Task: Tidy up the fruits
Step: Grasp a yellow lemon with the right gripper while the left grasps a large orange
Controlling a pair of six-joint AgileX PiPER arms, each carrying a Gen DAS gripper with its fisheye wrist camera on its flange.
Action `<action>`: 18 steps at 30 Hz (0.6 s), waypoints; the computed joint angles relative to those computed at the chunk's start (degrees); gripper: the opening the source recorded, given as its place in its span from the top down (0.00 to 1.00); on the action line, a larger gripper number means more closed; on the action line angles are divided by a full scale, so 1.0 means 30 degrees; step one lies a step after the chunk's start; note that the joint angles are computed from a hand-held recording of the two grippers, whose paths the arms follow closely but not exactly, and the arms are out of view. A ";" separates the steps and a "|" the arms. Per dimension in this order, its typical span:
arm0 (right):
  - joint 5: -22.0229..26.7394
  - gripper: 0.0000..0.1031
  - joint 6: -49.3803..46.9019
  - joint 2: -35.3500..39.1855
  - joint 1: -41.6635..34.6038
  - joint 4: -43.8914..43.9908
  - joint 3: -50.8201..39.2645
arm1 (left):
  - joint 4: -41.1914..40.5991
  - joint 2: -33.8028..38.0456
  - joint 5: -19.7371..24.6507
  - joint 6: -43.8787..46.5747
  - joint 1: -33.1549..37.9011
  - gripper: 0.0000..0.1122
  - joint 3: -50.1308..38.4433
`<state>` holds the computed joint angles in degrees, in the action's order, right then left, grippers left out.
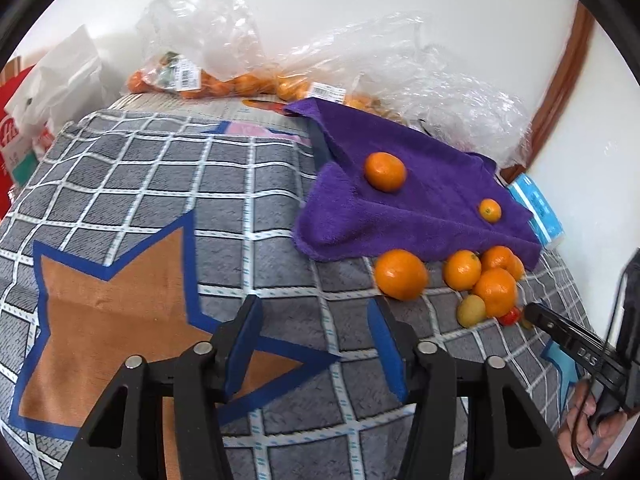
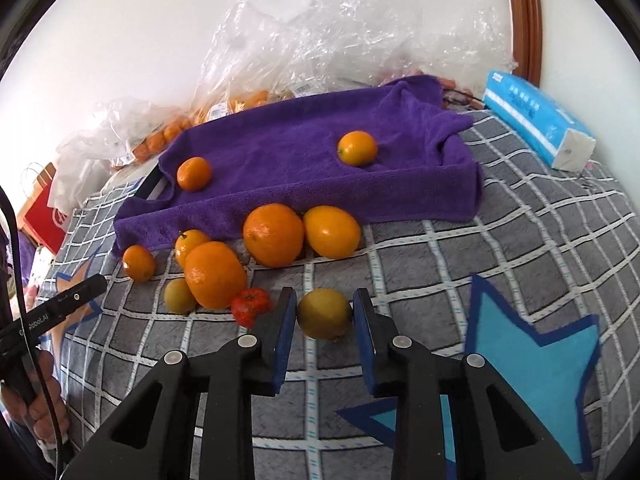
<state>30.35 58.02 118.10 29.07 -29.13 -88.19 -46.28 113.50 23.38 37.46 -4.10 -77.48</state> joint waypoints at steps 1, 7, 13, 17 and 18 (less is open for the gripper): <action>-0.0209 0.71 -0.0518 0.0013 -0.0138 0.0571 0.0120 | -0.0287 -0.0086 0.0118 0.0397 -0.0046 0.59 0.0054; -0.0422 0.72 -0.1010 0.0279 -0.0098 0.0518 0.0053 | 0.2936 0.0406 0.2734 -0.3560 -0.1071 0.58 -0.2328; -0.1518 0.72 -0.0478 -0.0210 -0.0360 0.0335 0.0985 | 0.8143 0.1962 0.2078 -0.8375 -0.2836 0.58 -0.4831; -0.2283 0.72 -0.1017 -0.0377 -0.0717 0.1328 0.1376 | 0.8394 0.2750 0.1518 -0.8503 -0.3028 0.59 -0.5120; -0.2394 0.72 -0.1314 -0.0360 -0.0794 0.1677 0.1366 | 0.8022 0.2500 0.0663 -0.8168 -0.3023 0.66 -0.4502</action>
<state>23.17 54.08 117.02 26.69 -24.10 -84.09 -22.21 121.00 25.37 12.96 -13.17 -90.98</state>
